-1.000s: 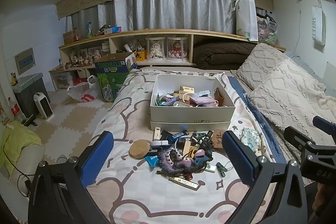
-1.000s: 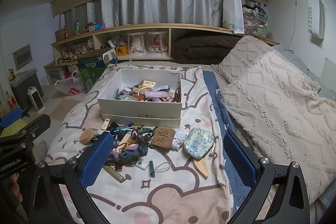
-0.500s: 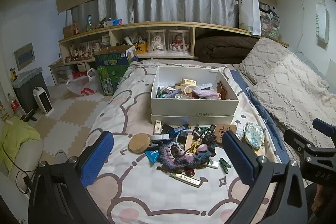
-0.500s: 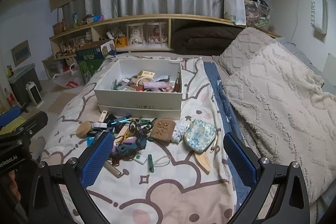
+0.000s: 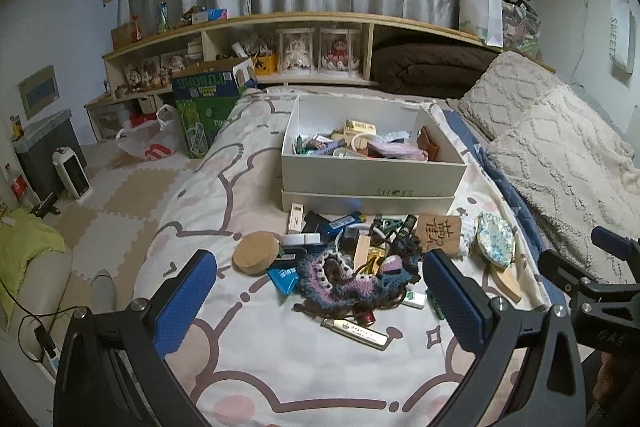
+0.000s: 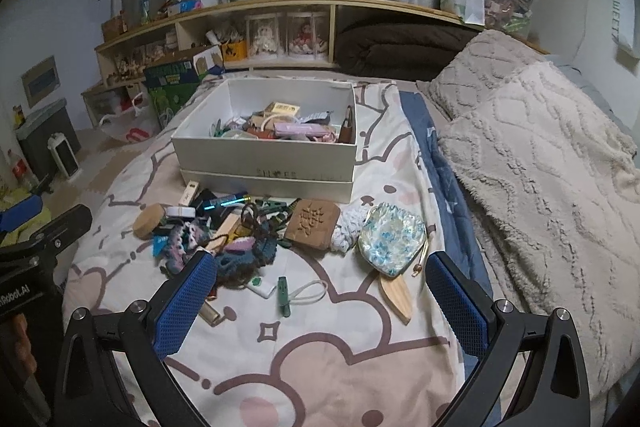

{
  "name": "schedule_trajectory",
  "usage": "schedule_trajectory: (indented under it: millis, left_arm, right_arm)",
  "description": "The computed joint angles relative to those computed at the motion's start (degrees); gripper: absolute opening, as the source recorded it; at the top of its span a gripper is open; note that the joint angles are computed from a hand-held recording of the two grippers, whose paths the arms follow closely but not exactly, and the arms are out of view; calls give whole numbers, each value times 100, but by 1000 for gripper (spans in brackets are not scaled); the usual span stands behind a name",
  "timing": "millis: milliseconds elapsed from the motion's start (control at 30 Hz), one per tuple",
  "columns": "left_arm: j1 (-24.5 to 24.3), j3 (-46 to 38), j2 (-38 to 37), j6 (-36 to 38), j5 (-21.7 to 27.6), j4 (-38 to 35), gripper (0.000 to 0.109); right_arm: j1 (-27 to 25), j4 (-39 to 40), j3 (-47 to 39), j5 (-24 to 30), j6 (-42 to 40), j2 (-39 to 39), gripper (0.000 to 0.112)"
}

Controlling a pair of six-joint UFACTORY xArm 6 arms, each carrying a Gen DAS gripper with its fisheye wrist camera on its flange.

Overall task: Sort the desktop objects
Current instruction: 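Lower the left tool toward the gold lighter while the right tool approaches the green clothespin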

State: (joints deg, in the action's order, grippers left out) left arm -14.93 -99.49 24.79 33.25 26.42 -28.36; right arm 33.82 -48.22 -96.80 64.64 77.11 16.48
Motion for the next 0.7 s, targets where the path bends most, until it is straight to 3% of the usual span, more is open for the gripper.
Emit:
schedule_trajectory:
  millis: [367, 700]
  left_arm:
    - [98, -637, 686, -436, 331, 366, 103]
    - [208, -1010, 1120, -755, 517, 686, 103]
  right_arm:
    - [-380, 435, 332, -245, -324, -4, 103]
    - [-720, 1275, -201, -747, -1615, 710, 103]
